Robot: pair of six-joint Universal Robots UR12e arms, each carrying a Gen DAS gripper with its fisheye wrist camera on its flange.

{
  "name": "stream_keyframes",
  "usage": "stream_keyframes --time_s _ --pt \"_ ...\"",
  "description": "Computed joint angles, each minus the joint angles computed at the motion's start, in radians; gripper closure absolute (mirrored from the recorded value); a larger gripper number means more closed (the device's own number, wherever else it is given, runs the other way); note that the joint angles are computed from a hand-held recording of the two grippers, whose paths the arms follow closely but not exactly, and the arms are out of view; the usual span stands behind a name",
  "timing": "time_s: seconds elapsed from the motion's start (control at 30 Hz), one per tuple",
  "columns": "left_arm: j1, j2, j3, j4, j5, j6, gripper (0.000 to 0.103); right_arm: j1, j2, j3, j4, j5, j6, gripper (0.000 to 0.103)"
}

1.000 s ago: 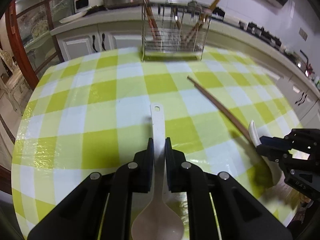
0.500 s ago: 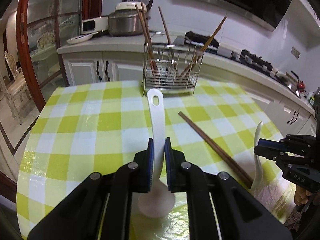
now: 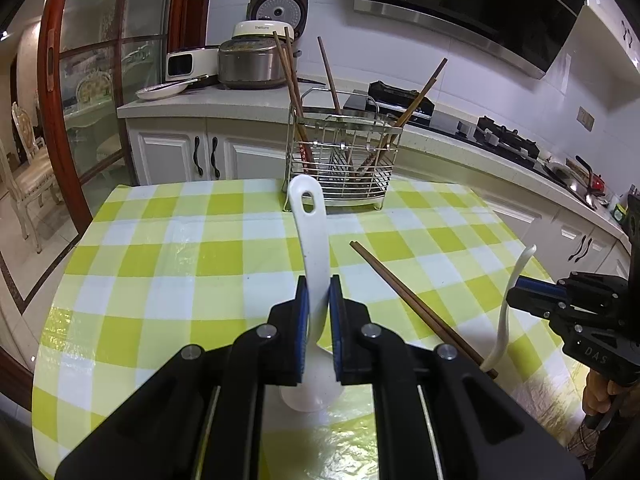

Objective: Organize utensils
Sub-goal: 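Lift the white spoon with the left tool while the right tool lifts another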

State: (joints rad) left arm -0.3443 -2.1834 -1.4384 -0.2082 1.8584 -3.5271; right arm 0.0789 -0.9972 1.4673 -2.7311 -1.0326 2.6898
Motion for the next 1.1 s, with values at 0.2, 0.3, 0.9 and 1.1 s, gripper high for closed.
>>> stream_keyframes --time_s 0.2,0.3,0.9,1.1 --pt "0.0 0.0 0.002 0.01 0.002 0.005 0.093 -0.001 -0.004 0.003 -0.021 0.005 0.008 0.093" --pt "0.0 0.001 0.001 0.011 0.0 0.003 0.093 -0.002 -0.005 0.004 -0.029 0.005 0.014 0.101" --pt "0.014 0.026 -0.042 0.016 0.013 -0.031 0.093 0.066 0.06 -0.104 0.166 -0.016 -0.278 0.027" --pt "0.022 0.041 -0.069 0.026 0.022 -0.053 0.093 0.121 0.132 -0.245 0.404 -0.102 -0.531 0.032"
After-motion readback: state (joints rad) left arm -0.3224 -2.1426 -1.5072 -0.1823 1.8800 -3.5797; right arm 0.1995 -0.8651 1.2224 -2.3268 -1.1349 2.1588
